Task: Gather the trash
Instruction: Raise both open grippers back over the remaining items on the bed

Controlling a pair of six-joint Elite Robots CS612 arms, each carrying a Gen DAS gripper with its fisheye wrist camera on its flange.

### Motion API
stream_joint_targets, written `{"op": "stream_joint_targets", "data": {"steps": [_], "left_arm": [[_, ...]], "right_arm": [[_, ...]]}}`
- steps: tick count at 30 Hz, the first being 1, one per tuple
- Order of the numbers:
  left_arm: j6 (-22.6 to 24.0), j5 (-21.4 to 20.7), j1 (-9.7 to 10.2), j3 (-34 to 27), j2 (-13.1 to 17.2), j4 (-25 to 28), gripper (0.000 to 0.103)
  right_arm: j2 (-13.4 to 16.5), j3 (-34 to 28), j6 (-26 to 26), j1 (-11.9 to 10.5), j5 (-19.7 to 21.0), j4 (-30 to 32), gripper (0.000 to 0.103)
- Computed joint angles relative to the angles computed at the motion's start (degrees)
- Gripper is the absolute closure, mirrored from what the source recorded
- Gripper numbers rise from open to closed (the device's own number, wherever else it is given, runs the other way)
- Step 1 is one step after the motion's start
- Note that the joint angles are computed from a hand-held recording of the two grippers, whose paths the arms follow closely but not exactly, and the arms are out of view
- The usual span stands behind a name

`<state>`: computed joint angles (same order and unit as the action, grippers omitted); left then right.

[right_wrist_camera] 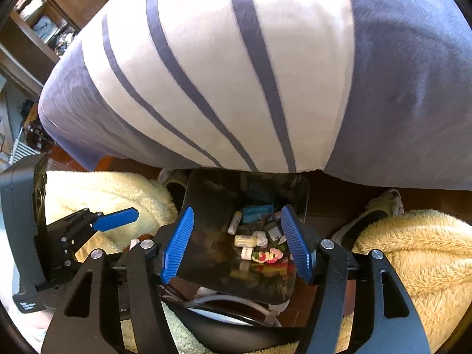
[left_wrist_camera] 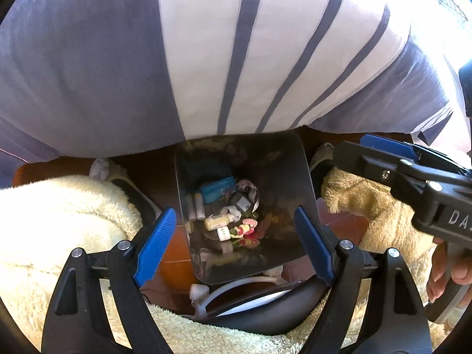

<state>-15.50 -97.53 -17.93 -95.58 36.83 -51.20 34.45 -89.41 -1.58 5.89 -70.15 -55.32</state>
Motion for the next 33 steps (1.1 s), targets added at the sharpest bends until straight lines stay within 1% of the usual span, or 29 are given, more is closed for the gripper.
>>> {"op": "stream_joint_targets", "data": {"steps": [3, 6, 11, 15, 19, 26, 30, 33], "left_arm": [[0.1, 1.2, 0.00, -0.1, -0.4, -0.9, 0.025], [0.5, 2.8, 0.01, -0.3, -1.2, -2.4, 0.025], [0.3, 4.2, 0.54, 0.0, -2.9, -6.3, 0.023], [0.8, 5.7, 0.95, 1.1, -4.4, -9.9, 0.022], [1.7, 7.3, 1.31, 2.6, -5.8, -13.1, 0.021], [3.6, 9.3, 2.14, 6.1, -8.2, -17.9, 0.021], [4.5, 9.6, 2.84, 9.6, -10.2, -21.1, 0.020], [4.7, 9.9, 3.24, 13.2, -11.7, -24.0, 0.019]], "right_arm": [[-0.2, -0.3, 0.2, -0.4, 0.4, -1.5, 0.040], [-0.9, -0.7, 0.9, -0.8, -0.2, -4.5, 0.039], [-2.2, -0.3, 2.0, -1.2, -2.5, -9.8, 0.032], [-3.5, 0.7, 2.5, -1.6, -3.9, -13.9, 0.029], [-4.8, 2.7, 2.3, -1.9, -3.5, -16.9, 0.029], [-7.4, 7.0, 0.5, -1.6, -3.6, -21.2, 0.029], [-9.1, 10.3, 0.3, -1.4, -3.9, -24.4, 0.029], [-11.0, 14.5, 0.4, -1.2, -4.6, -27.8, 0.029]]}}
